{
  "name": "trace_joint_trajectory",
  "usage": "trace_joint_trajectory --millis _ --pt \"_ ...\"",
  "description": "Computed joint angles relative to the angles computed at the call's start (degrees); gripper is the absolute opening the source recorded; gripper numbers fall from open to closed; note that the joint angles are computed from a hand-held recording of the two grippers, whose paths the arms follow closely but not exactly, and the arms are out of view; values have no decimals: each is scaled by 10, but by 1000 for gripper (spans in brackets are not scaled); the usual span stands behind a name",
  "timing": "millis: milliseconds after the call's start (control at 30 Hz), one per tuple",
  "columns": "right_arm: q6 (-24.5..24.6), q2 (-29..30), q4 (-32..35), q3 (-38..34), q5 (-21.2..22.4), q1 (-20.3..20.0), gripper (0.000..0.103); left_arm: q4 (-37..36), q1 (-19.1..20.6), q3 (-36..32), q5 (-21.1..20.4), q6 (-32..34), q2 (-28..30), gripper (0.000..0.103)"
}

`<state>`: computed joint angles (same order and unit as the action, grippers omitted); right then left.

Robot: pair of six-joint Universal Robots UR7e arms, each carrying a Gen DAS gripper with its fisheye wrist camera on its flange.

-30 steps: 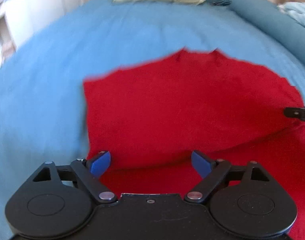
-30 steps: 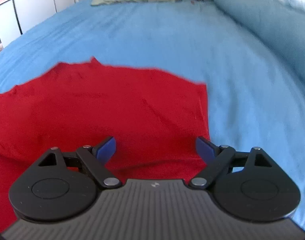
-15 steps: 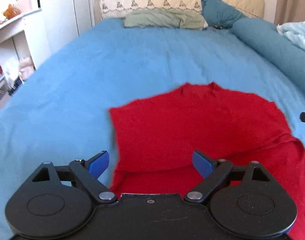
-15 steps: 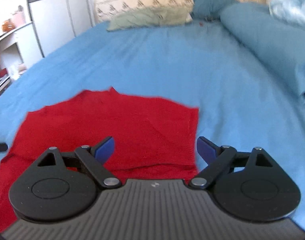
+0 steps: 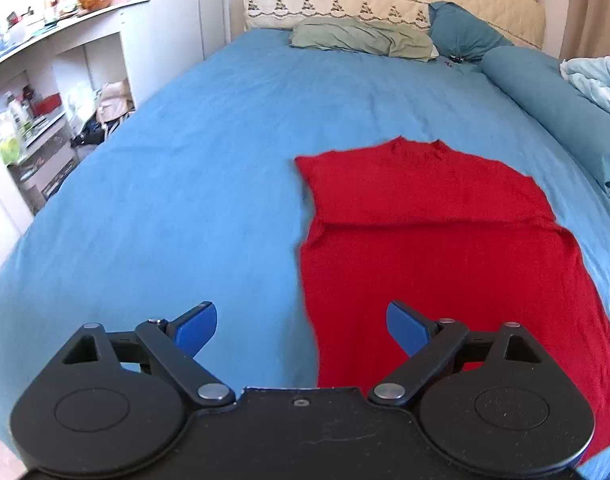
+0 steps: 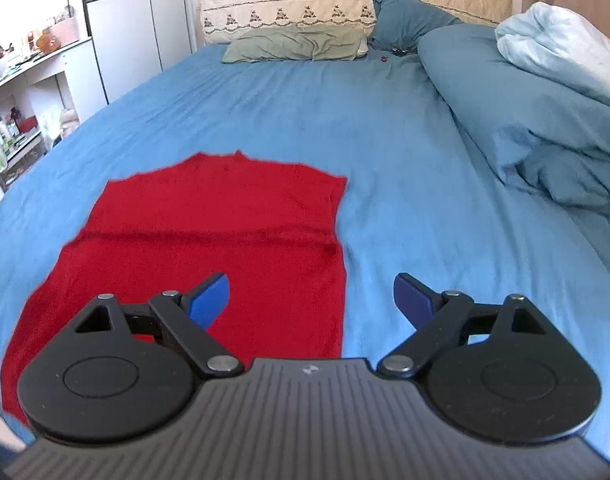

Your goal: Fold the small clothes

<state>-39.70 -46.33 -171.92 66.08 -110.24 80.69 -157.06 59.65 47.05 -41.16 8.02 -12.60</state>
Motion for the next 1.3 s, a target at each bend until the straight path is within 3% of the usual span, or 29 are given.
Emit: trace_joint_trajectory --millis 233,433,633,767,933,1200,1300 --pt "-26 -71 -111 180 19 -31 103 -118 -11 183 -1 9 -64 95" --pt "33 -132 -94 279 34 -50 103 -101 -12 295 -41 -55 -113 96" --pt "67 -142 -104 331 17 -63 103 -130 1 326 -74 -86 -117 93" --pt "78 -130 -129 345 11 -71 99 -125 2 319 -67 -81 -106 72" --pt "90 -108 -145 343 -3 -75 81 -143 4 327 -59 -89 -98 63" --pt "90 -86 -172 336 -7 -80 61 -147 9 329 -55 -81 -87 46" --pt "90 -83 -178 334 -6 -81 51 -151 10 330 -55 -79 -86 35"
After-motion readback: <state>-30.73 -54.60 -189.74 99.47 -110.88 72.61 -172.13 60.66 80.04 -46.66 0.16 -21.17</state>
